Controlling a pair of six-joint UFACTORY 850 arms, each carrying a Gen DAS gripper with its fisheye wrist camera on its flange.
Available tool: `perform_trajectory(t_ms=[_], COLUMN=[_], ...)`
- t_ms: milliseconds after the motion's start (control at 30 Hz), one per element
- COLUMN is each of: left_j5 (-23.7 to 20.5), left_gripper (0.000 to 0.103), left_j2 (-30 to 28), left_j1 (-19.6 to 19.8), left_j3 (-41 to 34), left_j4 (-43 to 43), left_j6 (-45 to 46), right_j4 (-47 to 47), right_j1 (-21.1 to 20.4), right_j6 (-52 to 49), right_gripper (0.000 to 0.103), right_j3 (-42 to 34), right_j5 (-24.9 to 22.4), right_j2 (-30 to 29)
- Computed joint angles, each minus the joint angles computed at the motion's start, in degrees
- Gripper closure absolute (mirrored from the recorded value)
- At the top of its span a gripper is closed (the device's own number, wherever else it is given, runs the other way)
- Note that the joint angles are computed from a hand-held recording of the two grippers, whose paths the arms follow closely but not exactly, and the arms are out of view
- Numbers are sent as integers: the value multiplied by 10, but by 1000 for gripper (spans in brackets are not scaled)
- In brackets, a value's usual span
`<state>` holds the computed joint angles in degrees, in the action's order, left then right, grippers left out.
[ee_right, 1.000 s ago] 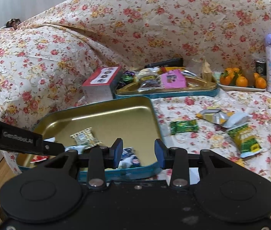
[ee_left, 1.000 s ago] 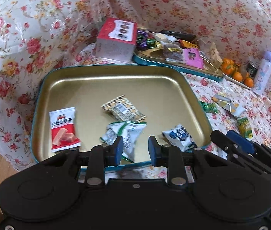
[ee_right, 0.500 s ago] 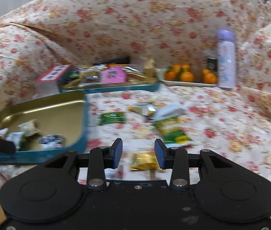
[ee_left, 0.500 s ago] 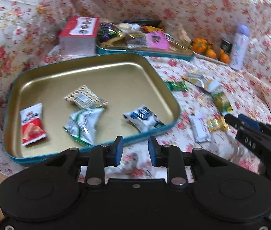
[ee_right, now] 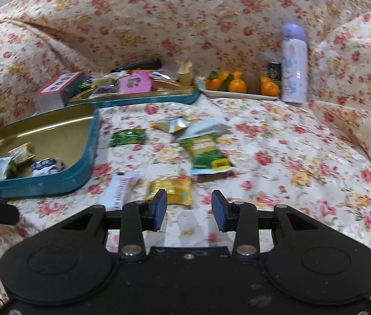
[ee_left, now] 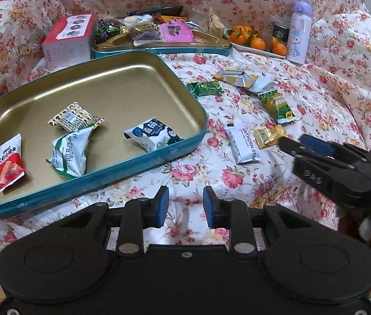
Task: Organize snacks
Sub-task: 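Move both open grippers from the tray back to the snack pile, then lower the left gripper over the white hawthorn strip packet while the right approaches a gold packet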
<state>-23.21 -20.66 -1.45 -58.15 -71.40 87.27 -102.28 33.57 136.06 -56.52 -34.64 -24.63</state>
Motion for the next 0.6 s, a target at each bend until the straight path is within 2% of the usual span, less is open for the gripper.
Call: perform_trajectory(t_ms=[267, 600], left_j5=[-2, -5], left_gripper=[67, 66], left_j2=[-2, -4], left_j1=[0, -3], left_j3=[0, 1], left_j4=[2, 11], left_j6=[-1, -6], right_j4=[15, 37], right_j1=[-3, -28], right_j6=[-49, -66], right_gripper=[63, 62], right_j3=[-38, -30], right_j5=[-1, -27], right_j2=[-41, -41])
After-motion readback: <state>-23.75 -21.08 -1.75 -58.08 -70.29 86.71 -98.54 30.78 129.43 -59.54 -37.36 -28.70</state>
